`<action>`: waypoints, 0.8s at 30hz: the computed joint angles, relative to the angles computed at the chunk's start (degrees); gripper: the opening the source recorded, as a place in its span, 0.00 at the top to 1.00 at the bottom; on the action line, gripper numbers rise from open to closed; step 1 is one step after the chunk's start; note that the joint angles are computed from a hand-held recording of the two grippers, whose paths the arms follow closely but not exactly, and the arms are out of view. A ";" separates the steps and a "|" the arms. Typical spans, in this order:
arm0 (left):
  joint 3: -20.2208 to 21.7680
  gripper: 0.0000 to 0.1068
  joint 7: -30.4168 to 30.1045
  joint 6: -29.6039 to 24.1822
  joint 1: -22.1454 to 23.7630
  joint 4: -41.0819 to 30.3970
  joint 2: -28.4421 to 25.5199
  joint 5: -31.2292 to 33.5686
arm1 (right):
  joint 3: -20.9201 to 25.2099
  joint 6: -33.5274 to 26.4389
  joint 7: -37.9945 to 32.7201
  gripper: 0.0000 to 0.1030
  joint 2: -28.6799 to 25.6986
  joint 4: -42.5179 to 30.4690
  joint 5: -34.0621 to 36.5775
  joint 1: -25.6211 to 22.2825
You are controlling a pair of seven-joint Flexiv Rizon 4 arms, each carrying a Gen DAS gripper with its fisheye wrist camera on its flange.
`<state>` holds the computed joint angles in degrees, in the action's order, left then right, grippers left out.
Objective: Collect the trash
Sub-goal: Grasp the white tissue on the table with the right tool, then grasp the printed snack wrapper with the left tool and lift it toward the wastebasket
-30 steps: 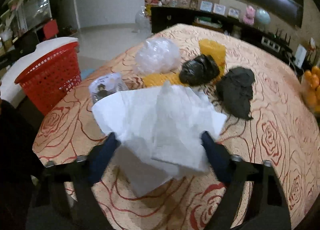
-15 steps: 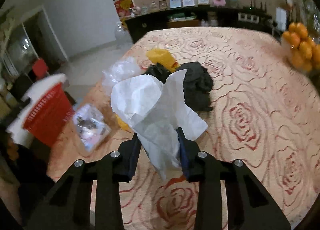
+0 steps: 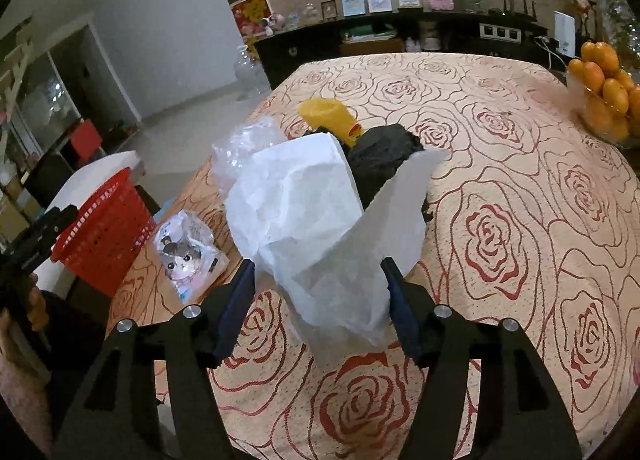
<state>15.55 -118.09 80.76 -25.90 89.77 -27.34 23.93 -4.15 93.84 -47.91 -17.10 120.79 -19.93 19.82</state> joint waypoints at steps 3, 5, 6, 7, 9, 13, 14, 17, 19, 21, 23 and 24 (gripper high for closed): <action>-0.17 0.25 0.09 0.11 0.14 0.07 0.01 -0.05 | -5.97 1.79 2.15 0.41 0.82 1.61 -1.81 4.59; -0.08 0.25 0.08 0.11 0.02 0.13 0.06 0.09 | -6.37 3.08 2.46 0.49 1.15 2.01 -1.14 4.67; -0.11 0.25 0.14 0.12 0.01 0.15 0.09 0.12 | -7.24 3.57 2.45 0.55 1.37 2.32 -0.97 5.33; -0.06 0.25 0.11 0.10 -0.09 0.12 0.07 0.20 | -7.05 3.58 1.70 0.63 1.60 2.36 -0.88 5.05; -0.18 0.25 0.23 0.03 -0.15 0.06 0.04 0.25 | -7.64 3.20 1.29 0.70 1.82 2.43 -0.62 5.43; -1.01 0.25 1.06 -0.01 0.04 0.03 -0.10 -0.04 | -8.53 2.24 2.36 0.80 2.12 2.72 -0.36 5.83; -1.70 0.25 1.72 0.08 0.44 0.07 -0.18 -0.53 | -8.67 2.20 2.77 0.81 2.14 2.76 -0.41 5.77; -4.01 0.25 4.57 0.79 1.55 0.43 -0.42 -2.33 | -14.21 3.46 5.43 0.83 2.92 4.38 -1.66 9.94; -6.54 0.25 7.62 1.64 3.01 1.19 -0.47 -4.58 | -17.61 4.39 6.22 0.83 3.36 5.23 -1.80 12.66; -11.12 0.25 12.66 2.70 5.76 2.45 -0.58 -8.45 | -22.38 5.42 6.49 0.83 3.86 6.25 -1.20 16.87; -14.30 0.25 16.75 3.30 7.20 2.96 -1.09 -11.40 | -24.87 5.87 5.75 0.83 4.05 6.63 0.14 19.30; -16.18 0.25 19.09 3.61 8.03 3.17 -1.36 -12.78 | -25.32 5.96 5.17 0.83 4.08 6.67 0.81 19.74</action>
